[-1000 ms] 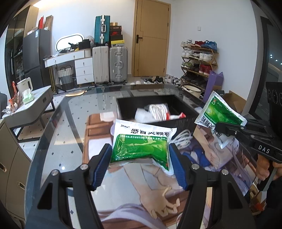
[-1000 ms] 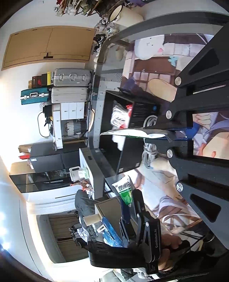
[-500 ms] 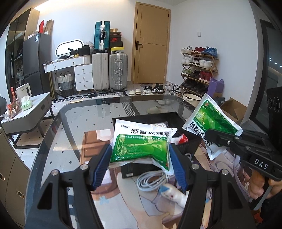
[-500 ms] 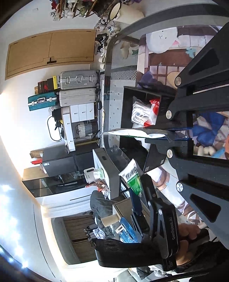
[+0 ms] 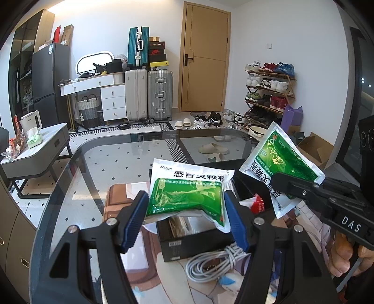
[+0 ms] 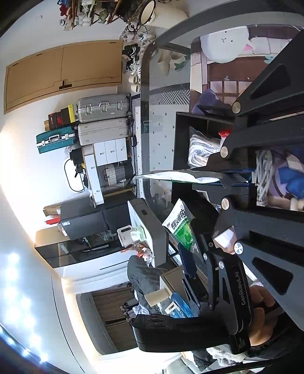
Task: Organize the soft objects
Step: 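Lift both green sachets and carry them over the black box, then lower both sachets into the box and open both tools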
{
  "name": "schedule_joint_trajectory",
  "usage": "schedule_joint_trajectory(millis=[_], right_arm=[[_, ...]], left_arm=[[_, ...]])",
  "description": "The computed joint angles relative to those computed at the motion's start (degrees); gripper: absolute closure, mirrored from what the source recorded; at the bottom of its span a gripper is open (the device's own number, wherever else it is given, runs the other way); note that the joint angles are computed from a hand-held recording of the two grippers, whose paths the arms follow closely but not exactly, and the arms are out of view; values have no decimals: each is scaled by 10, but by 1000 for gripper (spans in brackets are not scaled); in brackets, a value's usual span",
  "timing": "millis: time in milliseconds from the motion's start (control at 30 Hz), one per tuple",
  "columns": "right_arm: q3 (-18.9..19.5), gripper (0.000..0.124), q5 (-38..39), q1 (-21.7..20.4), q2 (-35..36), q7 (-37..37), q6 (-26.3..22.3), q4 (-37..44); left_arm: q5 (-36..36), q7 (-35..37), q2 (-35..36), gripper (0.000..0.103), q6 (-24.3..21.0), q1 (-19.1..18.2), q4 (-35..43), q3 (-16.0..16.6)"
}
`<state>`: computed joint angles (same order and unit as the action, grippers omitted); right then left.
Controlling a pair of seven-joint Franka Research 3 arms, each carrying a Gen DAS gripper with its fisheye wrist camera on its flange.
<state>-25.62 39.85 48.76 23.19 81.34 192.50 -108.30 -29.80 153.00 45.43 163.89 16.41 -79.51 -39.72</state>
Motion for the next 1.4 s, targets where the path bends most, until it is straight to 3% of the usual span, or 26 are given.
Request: schedule_joint_trajectory(millis=[233, 467, 600, 800, 933, 1000, 1100, 1267, 1333, 1400], right_arm=[[44, 119, -37, -61, 12, 30, -20, 23], [114, 119, -96, -142, 28, 73, -31, 50], [133, 119, -122, -164, 37, 92, -39, 64], [197, 119, -157, -230, 48, 106, -55, 86], [182, 119, -176, -225, 56, 128, -82, 100], [192, 119, -190, -238, 60, 134, -110, 112], [169, 115, -218, -221, 60, 162, -117, 108], [69, 87, -267, -142, 47, 229, -103, 73], [53, 74, -274, -129, 40, 243, -92, 60], [35, 70, -274, -112, 31, 250, -75, 41]], left_arm=[[25, -28, 28, 38, -15, -37, 52, 28], [57, -56, 53, 38, -37, -74, 103, 55], [66, -65, 62, 38, -45, -83, 119, 64], [74, -76, 76, 38, -59, -94, 144, 74], [77, -76, 79, 37, -61, -97, 147, 77], [77, -71, 79, 37, -61, -95, 144, 75], [78, -67, 76, 36, -61, -93, 140, 74], [73, -58, 64, 33, -57, -84, 119, 68], [67, -51, 58, 30, -54, -76, 106, 61], [64, -45, 51, 27, -47, -72, 94, 58]])
